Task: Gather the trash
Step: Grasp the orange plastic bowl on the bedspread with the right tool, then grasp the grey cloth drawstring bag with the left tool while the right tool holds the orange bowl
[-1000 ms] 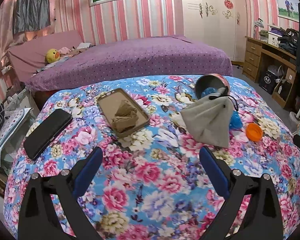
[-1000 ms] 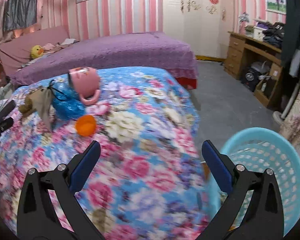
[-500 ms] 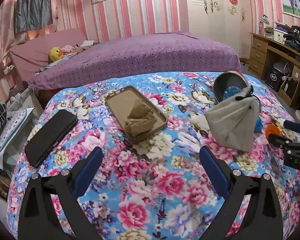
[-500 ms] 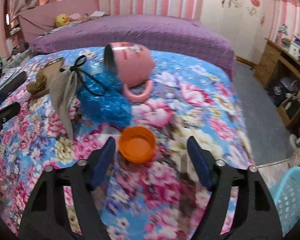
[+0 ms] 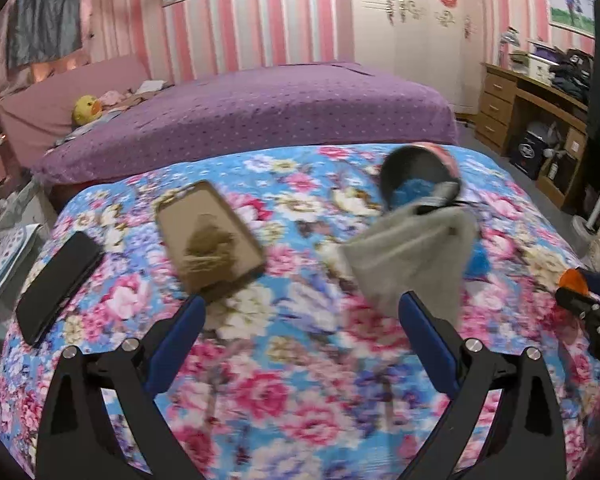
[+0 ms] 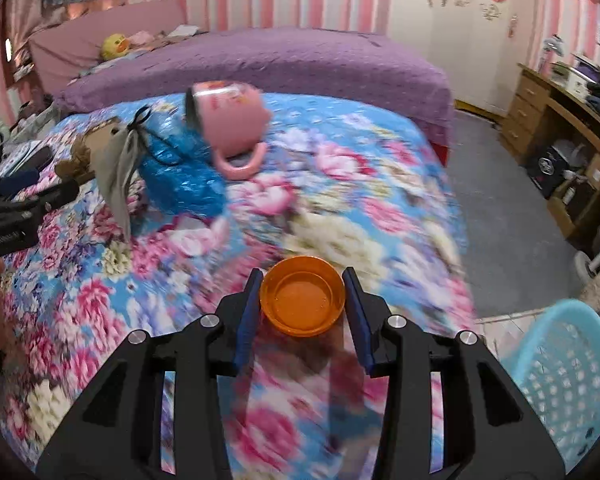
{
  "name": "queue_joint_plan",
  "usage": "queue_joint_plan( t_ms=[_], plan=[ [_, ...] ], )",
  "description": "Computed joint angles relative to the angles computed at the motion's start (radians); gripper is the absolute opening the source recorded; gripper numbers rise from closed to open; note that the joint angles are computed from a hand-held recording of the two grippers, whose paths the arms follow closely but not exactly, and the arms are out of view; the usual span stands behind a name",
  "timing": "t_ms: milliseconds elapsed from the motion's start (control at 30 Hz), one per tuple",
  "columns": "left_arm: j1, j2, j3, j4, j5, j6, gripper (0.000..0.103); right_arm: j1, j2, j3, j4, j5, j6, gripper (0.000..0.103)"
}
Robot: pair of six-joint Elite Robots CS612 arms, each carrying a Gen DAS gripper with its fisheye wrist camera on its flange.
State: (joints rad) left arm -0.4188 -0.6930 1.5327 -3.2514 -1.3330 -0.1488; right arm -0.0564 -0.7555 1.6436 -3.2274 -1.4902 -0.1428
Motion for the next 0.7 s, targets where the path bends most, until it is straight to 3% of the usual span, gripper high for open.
queue_joint_plan(
  t_ms=[100, 367, 500, 567, 667, 700],
  plan=[
    [-0.010, -0.002, -0.003, 0.012, -0.050, -0.001, 0.095, -0.009, -0.017, 0.046, -0.053, -0.020, 0.024, 0.041],
    [-0.060, 0.014, -0.034, 0.086, 0.074, 0.013, 0.095, -0.028, -0.014, 0.064, -0.069, 0.015, 0.048, 0.041],
    [-0.056, 0.027, -0.058, 0.086, 0.066, -0.037, 0.095, -0.029, -0.012, 0.062, -0.056, 0.028, 0.034, 0.041],
    [-0.049, 0.030, -0.065, 0.102, 0.053, -0.066, 0.089, -0.031, -0.014, 0.067, -0.061, 0.029, 0.031, 0.041],
    [-0.022, 0.026, -0.059, 0.085, -0.050, -0.124, 0.068, -0.037, -0.018, 0.075, -0.078, 0.024, 0.032, 0.041],
    [-0.014, 0.027, -0.058, 0.082, -0.078, -0.137, 0.055, -0.039, -0.018, 0.077, -0.080, 0.026, 0.033, 0.041]
  ],
)
